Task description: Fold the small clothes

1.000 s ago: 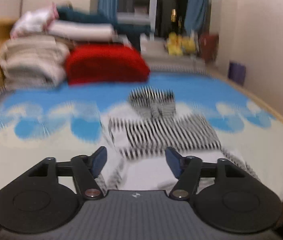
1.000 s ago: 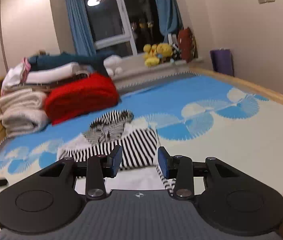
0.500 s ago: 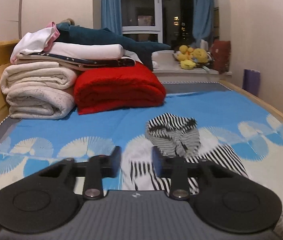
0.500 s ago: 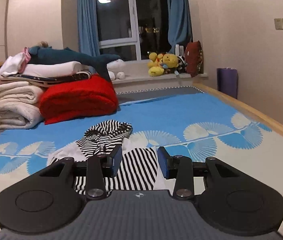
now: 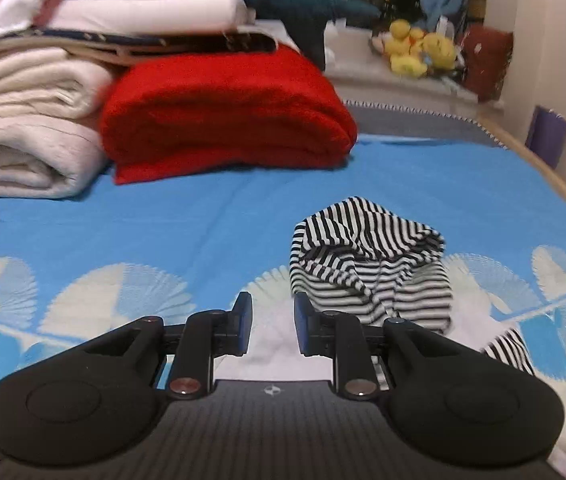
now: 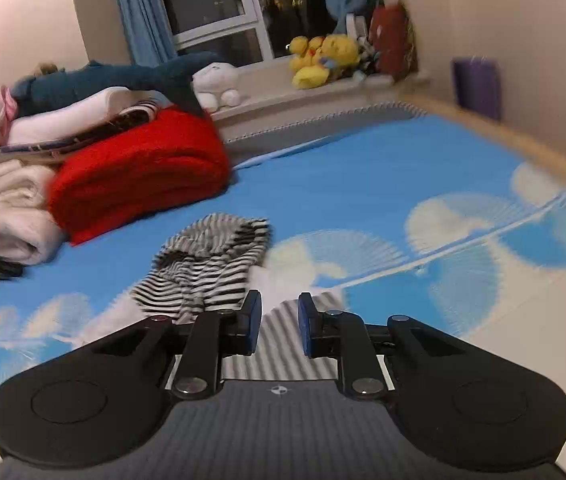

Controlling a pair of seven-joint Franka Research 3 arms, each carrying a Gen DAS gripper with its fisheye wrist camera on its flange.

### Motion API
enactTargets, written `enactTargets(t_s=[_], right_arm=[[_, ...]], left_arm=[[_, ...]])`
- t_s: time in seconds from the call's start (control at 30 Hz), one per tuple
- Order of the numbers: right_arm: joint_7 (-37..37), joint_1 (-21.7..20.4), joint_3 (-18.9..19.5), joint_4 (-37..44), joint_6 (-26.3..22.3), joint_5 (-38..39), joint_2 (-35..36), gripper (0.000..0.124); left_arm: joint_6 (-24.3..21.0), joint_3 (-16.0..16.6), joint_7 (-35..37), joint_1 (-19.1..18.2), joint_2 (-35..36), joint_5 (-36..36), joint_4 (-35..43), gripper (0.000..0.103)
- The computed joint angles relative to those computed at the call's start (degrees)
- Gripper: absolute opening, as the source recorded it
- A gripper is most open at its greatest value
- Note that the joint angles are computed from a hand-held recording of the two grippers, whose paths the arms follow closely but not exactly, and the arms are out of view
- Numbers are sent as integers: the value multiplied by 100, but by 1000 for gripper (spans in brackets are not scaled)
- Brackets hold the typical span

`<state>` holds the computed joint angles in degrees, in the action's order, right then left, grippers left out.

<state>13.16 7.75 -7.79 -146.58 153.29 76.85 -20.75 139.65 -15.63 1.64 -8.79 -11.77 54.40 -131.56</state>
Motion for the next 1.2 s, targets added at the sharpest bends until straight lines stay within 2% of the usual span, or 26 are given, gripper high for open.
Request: enactTargets(t_s=[0.03,0.17,0.27,0.4,0.5,0.57,0.63,0.83,0.9,0.93,0.97,1.0,1.03,1.07,1.13,1.2], right_arm=[[-140,32,-53,86,-88,112,96,21],[-766,45,94,316,329,426,507,21],[-325,-94,132,560,218,23,909,21],[134,-189,296,653,573,-645,1237,21],[401,-229,321,683,599,-1000,1398,21],[264,-222,335,692,671,-1015,1501,21],[286,-232,371,709,815,-1126,1615,21],[841,-324,436,842,947,-1467,1837,21],[773,-327,449,825,922,-1409,1813,21],[703,-322,455,819,945,-1379,1811,21],[654,-312,469,801,1002,-1377,1813,21],[701,-312,477,789,1040,-1444,1812,21],[771,-314,480,797,1056,-1503,1828,21],[840,-318,480,802,1059,-1548,1837,21],[897,-324,477,819,1053,-1597,1838,21],[948,-333,468,824,1026,-1626,1809,21]], left_arm=[[190,95,-15,94,286,53,173,25],[634,488,-119,303,1466,139,1028,25],[703,789,-74,263,2299,185,1749,25],[910,1140,207,198,3301,-113,2710,26],[1071,1329,489,169,4027,-462,3490,37],[1177,1366,804,201,4504,-798,4038,54],[1013,1437,1083,153,4959,-1096,4641,64],[571,1608,2096,59,5990,-1837,6023,65],[327,1662,2460,14,6261,-2014,6406,64],[206,1711,2630,-39,6362,-2032,6536,62],[127,1828,3025,-136,6443,-2198,6610,52],[210,1744,3055,-95,6380,-2008,6484,43],[482,1648,3262,-11,6288,-2080,6309,4],[645,1554,3498,58,6183,-2178,6166,4],[1046,1830,3470,-166,5786,-1869,5659,4],[1740,2093,3224,-396,5144,-1379,4846,4]])
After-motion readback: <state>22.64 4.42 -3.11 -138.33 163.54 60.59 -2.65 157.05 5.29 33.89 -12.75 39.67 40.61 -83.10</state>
